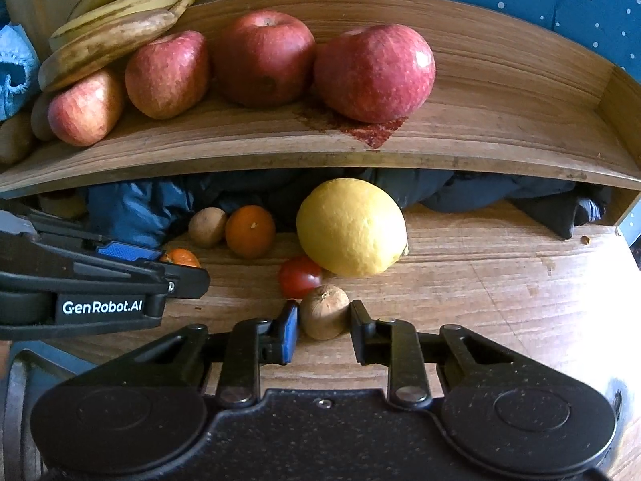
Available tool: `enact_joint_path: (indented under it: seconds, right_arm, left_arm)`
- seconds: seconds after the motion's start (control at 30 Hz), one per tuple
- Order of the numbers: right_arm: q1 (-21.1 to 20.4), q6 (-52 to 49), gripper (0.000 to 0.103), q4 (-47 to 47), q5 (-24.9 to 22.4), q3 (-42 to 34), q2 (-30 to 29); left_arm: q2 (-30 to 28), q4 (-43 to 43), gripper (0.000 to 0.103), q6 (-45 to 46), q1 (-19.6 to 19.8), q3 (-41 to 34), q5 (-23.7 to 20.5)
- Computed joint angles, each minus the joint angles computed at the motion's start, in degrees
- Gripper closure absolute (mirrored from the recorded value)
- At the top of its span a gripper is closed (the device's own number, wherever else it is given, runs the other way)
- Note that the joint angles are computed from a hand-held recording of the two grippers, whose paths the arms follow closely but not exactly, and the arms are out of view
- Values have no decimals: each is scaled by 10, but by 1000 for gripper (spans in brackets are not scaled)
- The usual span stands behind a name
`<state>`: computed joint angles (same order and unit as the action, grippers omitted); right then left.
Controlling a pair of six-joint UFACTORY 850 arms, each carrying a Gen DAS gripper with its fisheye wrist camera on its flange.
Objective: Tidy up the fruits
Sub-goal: 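Grasp a tangerine with the left tool while the right tool grasps a brown kiwi, then carry the tangerine and kiwi onto the tray and open both tools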
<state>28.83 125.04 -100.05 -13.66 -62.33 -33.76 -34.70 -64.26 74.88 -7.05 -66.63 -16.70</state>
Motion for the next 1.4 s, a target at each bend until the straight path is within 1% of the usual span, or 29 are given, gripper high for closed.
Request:
enact_joint_path:
  seconds: [0.27,0.37,0.6,0.8,1.2,1.4]
  right_arm:
    - [5,66,75,-49,-10,22,20]
    - [10,76,75,-52,-18,38,35]
    - [32,65,75,-20,-41,84,78]
    - [50,108,75,-37,-56,129,111]
    - [75,204,75,-117,-51,193,151]
    - [84,228,75,-137,-44,216,164]
  left_arm:
    - [28,-25,72,32,-5,30,1]
    - [38,-43,72,51,-11,45,0]
    - [67,-69,72,76,-21,81,-3]
    - [92,-107,72,110,-33,115,10]
    - [144,-152,72,141,-53,184,34]
    - [161,-164,72,145,-61,212,40]
